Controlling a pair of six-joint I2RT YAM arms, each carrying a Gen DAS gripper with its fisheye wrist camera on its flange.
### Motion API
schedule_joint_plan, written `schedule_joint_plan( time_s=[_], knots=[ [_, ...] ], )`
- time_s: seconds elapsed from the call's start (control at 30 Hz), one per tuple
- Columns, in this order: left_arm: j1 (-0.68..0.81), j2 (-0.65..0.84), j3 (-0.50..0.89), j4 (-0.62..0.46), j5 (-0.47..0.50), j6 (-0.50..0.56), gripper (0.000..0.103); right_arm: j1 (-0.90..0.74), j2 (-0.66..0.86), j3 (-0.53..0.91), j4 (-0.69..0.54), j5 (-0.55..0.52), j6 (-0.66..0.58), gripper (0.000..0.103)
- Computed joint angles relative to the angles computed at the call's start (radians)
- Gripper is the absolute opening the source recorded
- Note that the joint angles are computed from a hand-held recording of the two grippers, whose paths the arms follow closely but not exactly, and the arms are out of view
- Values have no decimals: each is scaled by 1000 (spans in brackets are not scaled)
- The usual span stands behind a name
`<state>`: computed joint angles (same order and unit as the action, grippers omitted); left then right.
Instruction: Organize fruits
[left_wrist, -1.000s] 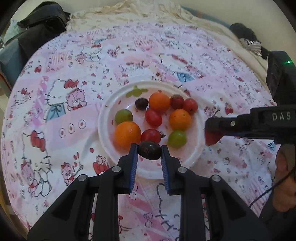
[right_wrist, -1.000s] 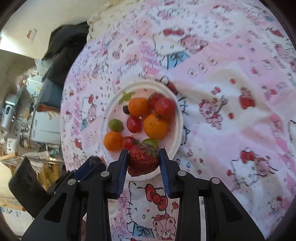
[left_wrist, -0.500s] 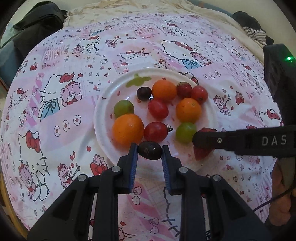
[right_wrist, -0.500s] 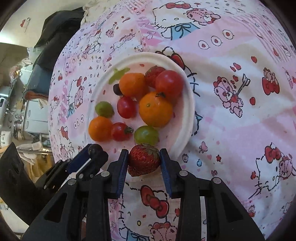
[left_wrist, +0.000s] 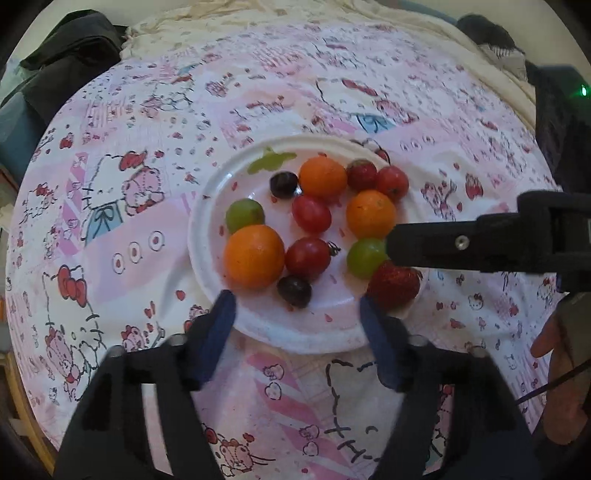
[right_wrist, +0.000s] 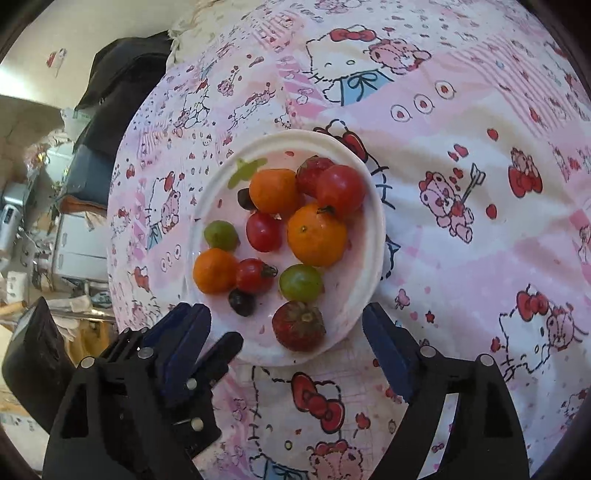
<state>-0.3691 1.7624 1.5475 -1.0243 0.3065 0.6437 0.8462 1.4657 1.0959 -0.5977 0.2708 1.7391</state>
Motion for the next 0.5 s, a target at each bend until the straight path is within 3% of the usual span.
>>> schedule_joint_plan(
  time_s=[0.07, 0.27, 0.5],
  knots=[
    [9, -2, 19, -14, 8, -3, 79, 7, -10, 9, -25, 21, 8, 87],
    [74, -74, 45, -22, 67, 22, 79, 73, -20, 137, -206, 160, 2, 90],
    [228, -120, 130, -75, 155, -43, 79, 220, 88, 440, -578, 375, 34, 98]
  ],
)
